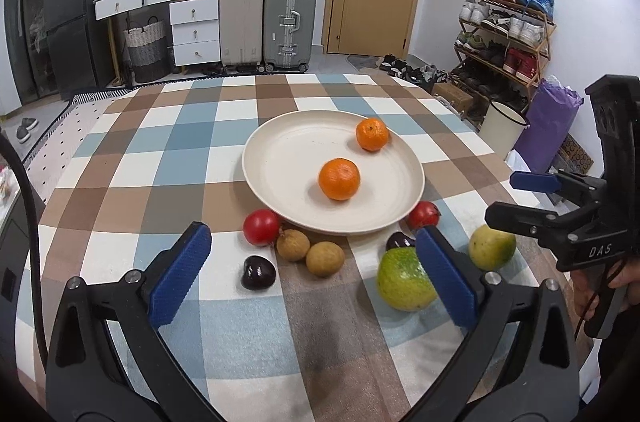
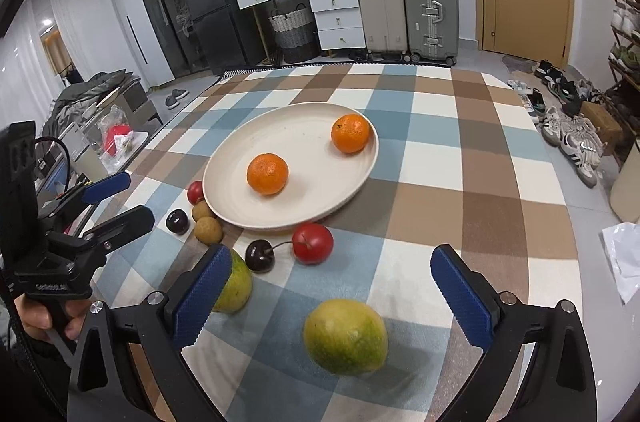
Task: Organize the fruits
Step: 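Grasp the large green citrus with left tool while right tool grasps the yellow-green grapefruit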
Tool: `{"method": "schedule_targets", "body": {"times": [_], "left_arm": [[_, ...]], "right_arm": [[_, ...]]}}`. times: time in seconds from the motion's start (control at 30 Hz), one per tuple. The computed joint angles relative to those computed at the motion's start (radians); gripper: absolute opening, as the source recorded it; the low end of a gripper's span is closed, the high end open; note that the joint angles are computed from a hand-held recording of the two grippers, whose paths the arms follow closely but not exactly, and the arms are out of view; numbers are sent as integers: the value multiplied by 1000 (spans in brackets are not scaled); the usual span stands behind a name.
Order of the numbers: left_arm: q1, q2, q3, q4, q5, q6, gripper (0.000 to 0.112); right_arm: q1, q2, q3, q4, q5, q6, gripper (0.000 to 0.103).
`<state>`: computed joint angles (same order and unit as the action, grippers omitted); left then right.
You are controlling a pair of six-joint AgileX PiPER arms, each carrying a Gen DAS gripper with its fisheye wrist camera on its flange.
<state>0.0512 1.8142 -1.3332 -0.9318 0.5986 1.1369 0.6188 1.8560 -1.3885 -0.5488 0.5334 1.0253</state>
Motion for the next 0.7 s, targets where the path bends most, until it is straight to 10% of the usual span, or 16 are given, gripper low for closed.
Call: {"method": "schedule_targets", "body": {"times": [0.7], "left_arm": [[-72,-23,85,24,-15,25,102]], "right_arm": [[29,-95,166,-132,-23,175,102]]}}
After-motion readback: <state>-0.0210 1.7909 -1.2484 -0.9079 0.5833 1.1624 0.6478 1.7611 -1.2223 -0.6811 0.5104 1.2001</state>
